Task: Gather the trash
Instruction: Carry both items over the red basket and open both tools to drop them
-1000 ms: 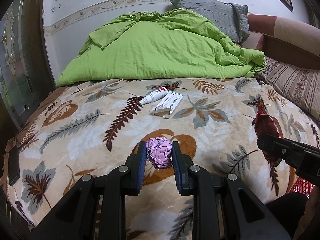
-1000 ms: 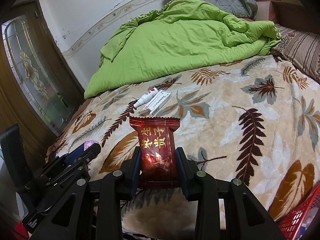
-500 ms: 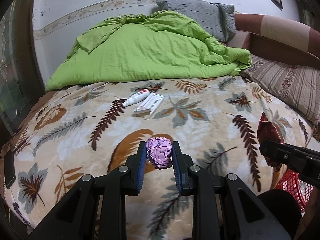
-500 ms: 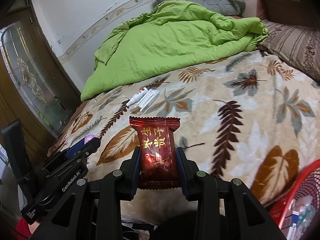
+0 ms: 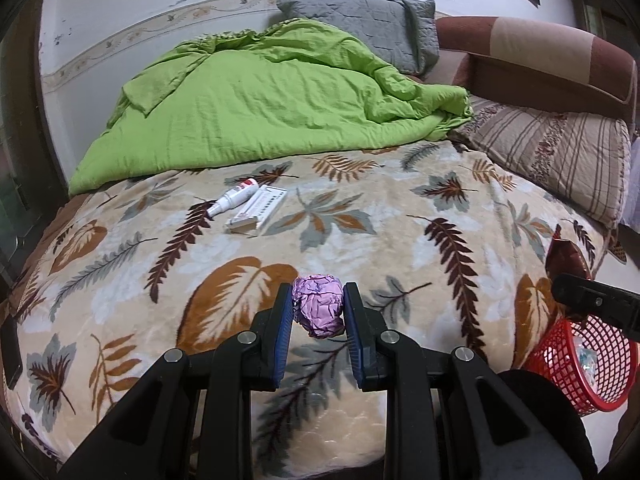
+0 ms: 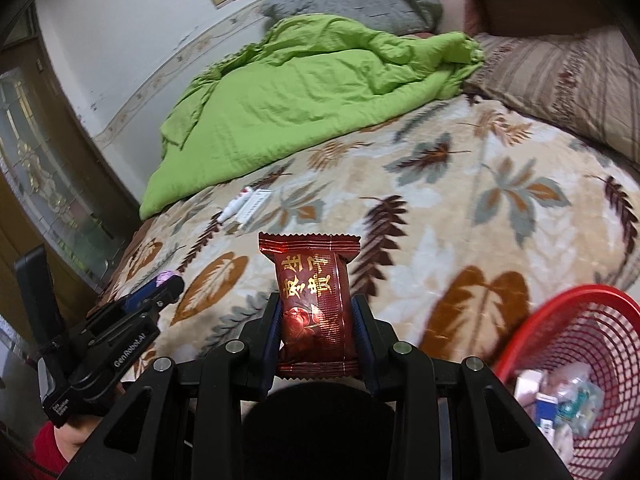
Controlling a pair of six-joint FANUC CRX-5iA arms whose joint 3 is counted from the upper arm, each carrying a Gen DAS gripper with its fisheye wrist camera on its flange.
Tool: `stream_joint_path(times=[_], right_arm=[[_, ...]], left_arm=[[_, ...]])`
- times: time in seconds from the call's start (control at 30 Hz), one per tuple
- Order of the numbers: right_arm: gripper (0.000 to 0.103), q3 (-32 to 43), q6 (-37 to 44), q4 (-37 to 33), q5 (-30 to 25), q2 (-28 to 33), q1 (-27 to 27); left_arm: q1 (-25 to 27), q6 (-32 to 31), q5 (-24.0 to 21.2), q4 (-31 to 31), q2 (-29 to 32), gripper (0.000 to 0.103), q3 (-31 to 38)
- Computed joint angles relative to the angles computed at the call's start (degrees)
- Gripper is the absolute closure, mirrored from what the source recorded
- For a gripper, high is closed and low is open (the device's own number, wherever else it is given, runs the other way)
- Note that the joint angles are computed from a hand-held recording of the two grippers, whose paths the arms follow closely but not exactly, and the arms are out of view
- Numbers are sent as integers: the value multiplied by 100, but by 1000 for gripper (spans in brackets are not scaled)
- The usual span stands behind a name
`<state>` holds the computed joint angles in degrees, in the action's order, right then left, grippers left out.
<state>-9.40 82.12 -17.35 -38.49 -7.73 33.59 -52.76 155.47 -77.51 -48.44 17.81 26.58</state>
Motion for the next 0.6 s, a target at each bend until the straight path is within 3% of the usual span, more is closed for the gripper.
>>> stream_joint_path(times=[0.6], right_arm=[[66,-482,-548,392,-71,-436,-454]], left_arm=[[-122,-475,162,68,366,79,620]])
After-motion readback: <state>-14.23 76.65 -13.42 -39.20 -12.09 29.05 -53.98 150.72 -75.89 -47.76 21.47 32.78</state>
